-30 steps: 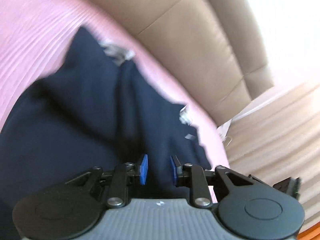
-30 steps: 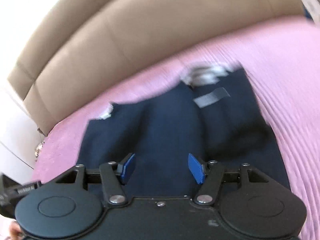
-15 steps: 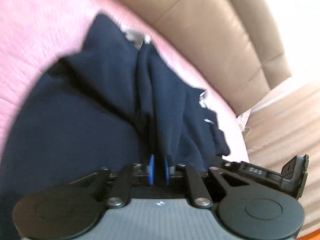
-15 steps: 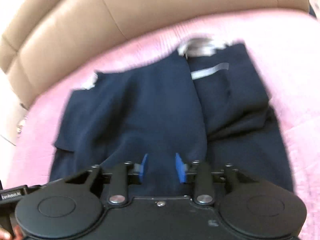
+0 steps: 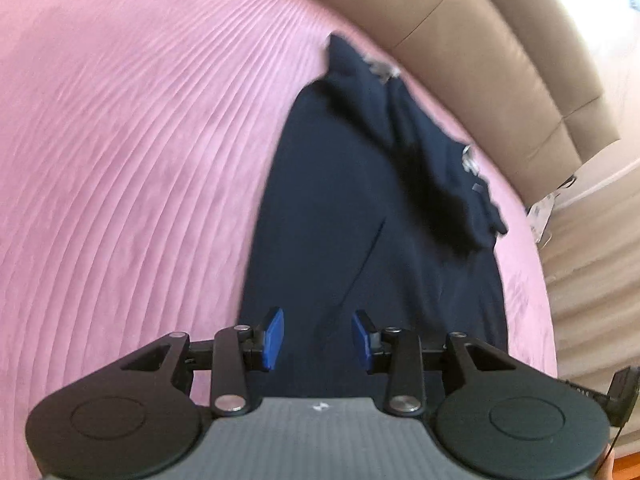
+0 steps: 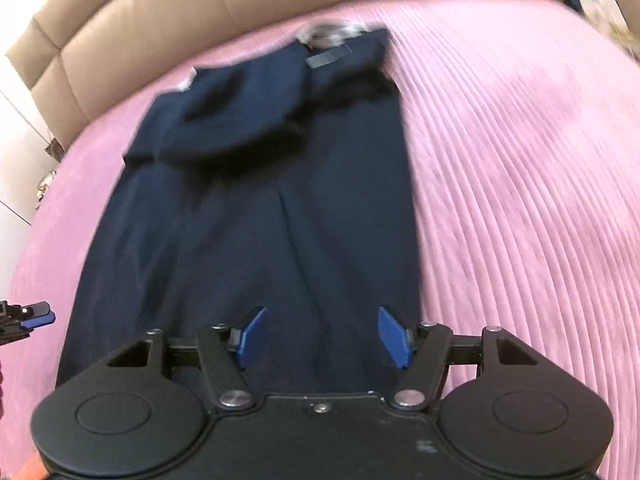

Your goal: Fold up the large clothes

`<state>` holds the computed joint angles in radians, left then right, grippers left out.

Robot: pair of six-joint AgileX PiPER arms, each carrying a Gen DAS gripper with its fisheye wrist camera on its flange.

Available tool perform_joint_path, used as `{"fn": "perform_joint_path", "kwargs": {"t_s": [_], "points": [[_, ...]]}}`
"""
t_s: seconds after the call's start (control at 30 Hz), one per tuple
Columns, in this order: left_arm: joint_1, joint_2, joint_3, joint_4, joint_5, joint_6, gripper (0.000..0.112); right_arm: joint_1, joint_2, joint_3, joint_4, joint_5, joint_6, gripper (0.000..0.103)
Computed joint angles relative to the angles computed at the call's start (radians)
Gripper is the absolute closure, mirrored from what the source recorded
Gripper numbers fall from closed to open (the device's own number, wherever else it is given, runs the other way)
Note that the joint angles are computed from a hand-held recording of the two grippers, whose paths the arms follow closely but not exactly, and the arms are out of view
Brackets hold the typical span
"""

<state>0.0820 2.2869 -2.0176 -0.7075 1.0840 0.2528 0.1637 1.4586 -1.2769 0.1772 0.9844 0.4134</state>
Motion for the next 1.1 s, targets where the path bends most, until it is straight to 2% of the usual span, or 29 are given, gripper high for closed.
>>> {"fn": "perform_joint_path", "kwargs": {"t_s": [0.1,0.17,0.3,0.47,0.53,0.63,0.7,0.73,0.8,0.83,0.87,0.93,1.0,1.1], "points": [[0.025,-0.024,0.075,-0.017,0.022,0.034,0.071,-0.003,-0.117,0.099,0.022,0.069,0.02,0.026],[0.046,-0.025,0.102,-0.02,0.047,0.074,0.062,-0.002,-0.17,0.153,0.025,0.086,0.032,0.026],[0.052,-0.054,0.185,-0.002,-0.015,0.111,0.06,-0.022,-0.215,0.238,0.064,0.067,0.037,0.026],[0.09,-0.054,0.242,-0.038,-0.011,0.139,0.059,-0.027,-0.21,0.28,0.07,0.033,0.069,0.026],[0.106,-0.042,0.261,-0.09,0.0,0.171,0.058,-0.047,-0.212,0.295,0.097,0.032,0.045,0.024],[0.138,-0.023,0.305,-0.224,0.002,0.237,0.048,-0.035,-0.212,0.298,0.095,0.023,0.026,0.024],[0.15,-0.001,0.316,-0.297,0.031,0.26,0.048,-0.042,-0.206,0.298,0.152,0.013,-0.035,0.03],[0.146,0.005,0.322,-0.315,0.038,0.273,0.049,-0.052,-0.203,0.305,0.21,0.009,-0.079,0.036],[0.115,-0.007,0.337,-0.294,0.014,0.298,0.06,-0.011,-0.188,0.303,0.206,-0.005,-0.06,0.053],[0.093,-0.015,0.335,-0.26,-0.01,0.291,0.079,0.022,-0.183,0.299,0.162,-0.013,-0.017,0.069],[0.074,-0.019,0.327,-0.226,-0.031,0.272,0.107,0.045,-0.176,0.293,0.13,-0.021,0.017,0.079],[0.046,-0.024,0.311,-0.194,-0.062,0.253,0.106,0.022,-0.187,0.304,0.172,-0.057,0.008,0.088],[0.041,-0.05,0.318,-0.248,-0.092,0.297,0.106,-0.008,-0.205,0.291,0.203,-0.077,-0.007,0.09],[0.051,-0.05,0.245,-0.38,-0.068,0.335,0.106,-0.06,-0.205,0.203,0.234,-0.077,-0.07,0.09]]}}
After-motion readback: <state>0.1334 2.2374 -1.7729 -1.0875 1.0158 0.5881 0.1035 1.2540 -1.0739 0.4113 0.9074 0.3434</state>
